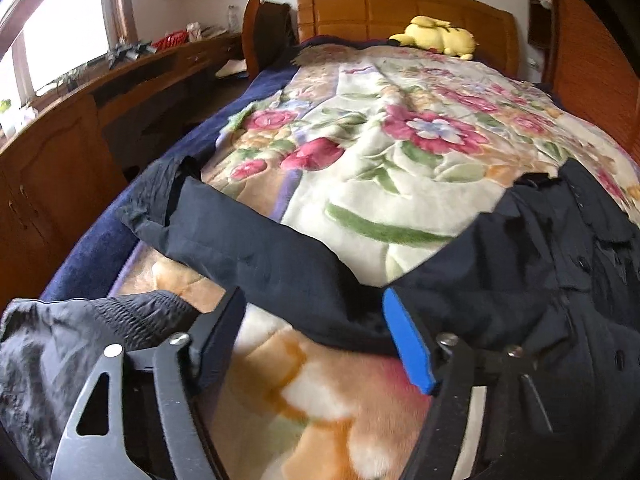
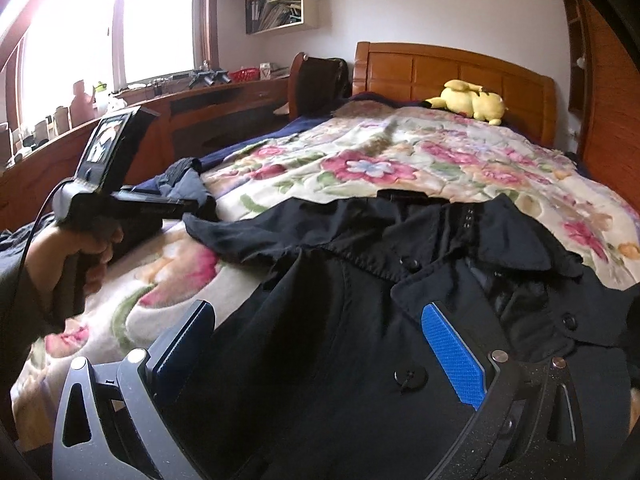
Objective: Fold large clothes
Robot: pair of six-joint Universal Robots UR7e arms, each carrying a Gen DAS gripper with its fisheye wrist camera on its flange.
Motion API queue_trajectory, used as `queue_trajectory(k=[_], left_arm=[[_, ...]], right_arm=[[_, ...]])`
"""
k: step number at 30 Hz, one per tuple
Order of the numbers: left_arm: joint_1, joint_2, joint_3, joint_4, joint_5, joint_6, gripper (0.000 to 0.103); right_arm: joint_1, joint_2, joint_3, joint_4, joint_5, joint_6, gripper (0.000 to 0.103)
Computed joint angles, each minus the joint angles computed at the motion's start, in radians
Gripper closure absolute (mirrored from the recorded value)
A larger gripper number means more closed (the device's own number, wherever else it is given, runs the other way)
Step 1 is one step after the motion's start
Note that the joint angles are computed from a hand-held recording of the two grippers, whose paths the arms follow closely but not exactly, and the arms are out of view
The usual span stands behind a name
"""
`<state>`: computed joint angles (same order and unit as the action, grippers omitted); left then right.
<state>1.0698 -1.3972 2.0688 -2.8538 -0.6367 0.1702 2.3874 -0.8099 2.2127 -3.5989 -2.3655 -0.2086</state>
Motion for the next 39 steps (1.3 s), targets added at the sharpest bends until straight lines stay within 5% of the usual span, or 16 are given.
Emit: queue_trajectory(k=[8,12,16,19,26,39], left_arm=[[0.035,0.059,-0.069,0.098,0.028,-0.082,0.043],[0.053,0.052,-0.082,0.140,-0.015,-0.108,0.060],[0.055,0.045,-0.093,0.187,-0.060,-0.121,0.089],[0.035,0.047,-0.082,0.160,-0.047,-0.096,0.097],[-0.047,0.018,-0.036,0.034,-0.028,-0.003,0.099],[-0.304,-0.087,0.091,0.060,-0.114,-0.020,0.099]], right_arm=[[0.011,0.020,-0.024,0.009,-0.020,0.000,0.000],[0.006,0.034,-0.028,-0.013,-0.019,-0.017,0.000],[0.004,0.042,-0.028,-0.023,-0.022,-0.023,0.000],[0.000,0.040,-0.026,-0.037,-0.022,-0.032,0.000],[-0.008,0.033,-0.017,-0.066,-0.015,-0.026,0.000],[-0.011,-0.006,0.007,-0.200,-0.098,-0.049,0.000]])
